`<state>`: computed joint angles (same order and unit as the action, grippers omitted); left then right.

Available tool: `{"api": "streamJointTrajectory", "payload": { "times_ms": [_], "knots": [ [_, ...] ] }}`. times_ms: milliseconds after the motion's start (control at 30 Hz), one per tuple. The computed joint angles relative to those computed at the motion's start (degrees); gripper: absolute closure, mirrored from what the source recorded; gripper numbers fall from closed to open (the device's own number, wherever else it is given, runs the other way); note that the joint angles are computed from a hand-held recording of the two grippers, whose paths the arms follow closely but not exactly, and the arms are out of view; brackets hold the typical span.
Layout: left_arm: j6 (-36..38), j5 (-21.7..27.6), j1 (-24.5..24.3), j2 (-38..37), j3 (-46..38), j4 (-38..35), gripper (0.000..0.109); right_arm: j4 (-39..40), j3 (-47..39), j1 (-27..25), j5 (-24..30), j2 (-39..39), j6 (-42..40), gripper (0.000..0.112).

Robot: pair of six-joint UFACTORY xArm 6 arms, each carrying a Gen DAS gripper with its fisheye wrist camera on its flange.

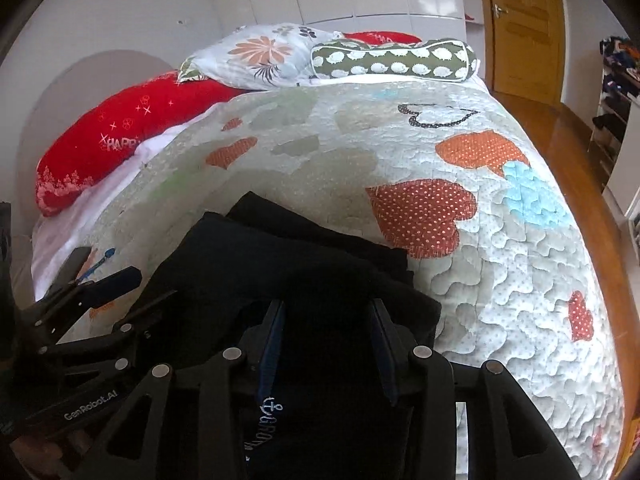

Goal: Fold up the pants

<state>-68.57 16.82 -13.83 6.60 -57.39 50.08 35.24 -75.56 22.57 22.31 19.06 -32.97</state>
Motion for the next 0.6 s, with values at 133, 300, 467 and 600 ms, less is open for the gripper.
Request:
{"api": "streamJointTrajectory", "payload": {
  "times_ms": [133, 300, 467, 600],
  "knots": [
    [0.94, 0.25, -0.33, -1.54, 1.21, -1.87, 0.042, -2.95, 1.13, -0.01, 0.28, -1.70, 2.88, 0.072],
    [0.86, 0.26, -0.89, -4.17, 3.46, -2.24, 0.042, -6.96, 4.94, 0.42, -1.51, -5.60, 5.15, 0.072],
    [-0.58, 0.13, -1.71, -6.46, 5.37, -0.99, 0.042, -9.88, 8.70, 0.67, -2.91, -9.24, 6.73, 0.072],
    [-1.41, 0.10, -2.28, -7.31, 6.39, -0.13, 0.042, -11.22, 10.90, 0.84, -3.11, -11.00, 7.22, 0.072]
  ]
}}
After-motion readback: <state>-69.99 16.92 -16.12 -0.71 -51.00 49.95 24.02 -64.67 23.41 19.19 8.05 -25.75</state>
